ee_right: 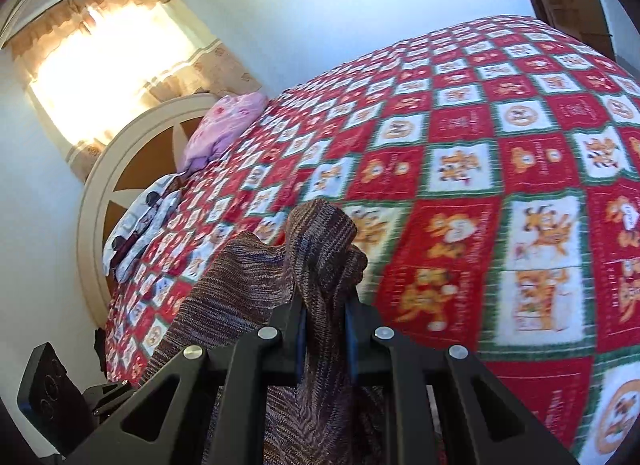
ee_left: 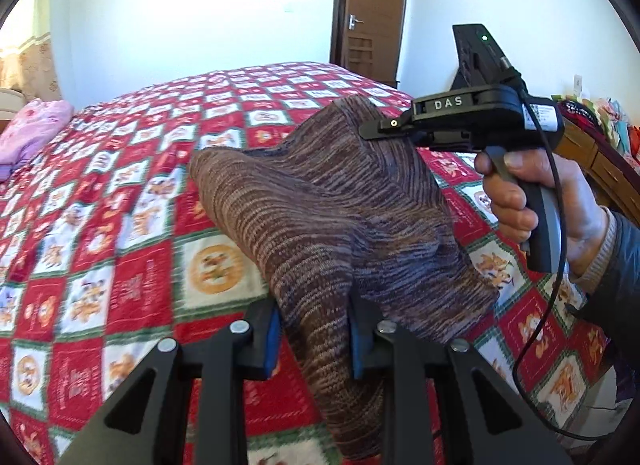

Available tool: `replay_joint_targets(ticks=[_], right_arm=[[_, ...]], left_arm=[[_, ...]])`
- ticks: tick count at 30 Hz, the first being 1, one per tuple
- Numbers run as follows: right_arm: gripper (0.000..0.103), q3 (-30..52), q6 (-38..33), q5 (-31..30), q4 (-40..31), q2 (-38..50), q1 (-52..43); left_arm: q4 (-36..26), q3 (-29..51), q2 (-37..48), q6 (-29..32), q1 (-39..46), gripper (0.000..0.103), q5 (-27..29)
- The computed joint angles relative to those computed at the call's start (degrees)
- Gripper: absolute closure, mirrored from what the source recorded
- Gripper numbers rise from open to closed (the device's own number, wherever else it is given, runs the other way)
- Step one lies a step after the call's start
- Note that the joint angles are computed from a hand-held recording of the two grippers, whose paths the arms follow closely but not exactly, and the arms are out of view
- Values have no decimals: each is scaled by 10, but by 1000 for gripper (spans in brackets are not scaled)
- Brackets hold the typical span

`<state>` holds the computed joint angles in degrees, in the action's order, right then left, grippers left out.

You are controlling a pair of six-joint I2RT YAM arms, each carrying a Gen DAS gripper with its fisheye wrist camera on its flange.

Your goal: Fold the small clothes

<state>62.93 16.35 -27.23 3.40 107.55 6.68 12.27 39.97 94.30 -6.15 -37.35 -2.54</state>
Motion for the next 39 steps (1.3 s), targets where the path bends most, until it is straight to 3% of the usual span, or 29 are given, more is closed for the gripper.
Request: replay_joint_targets(ticks=[20,39], right_arm=[[88,58,46,44,2,21,149],[88,194,60,68,-42,122,240]], left_arm=[[-25,-161,-216,-6,94,75,0],[-33,-228,-294,26,236,75,70]])
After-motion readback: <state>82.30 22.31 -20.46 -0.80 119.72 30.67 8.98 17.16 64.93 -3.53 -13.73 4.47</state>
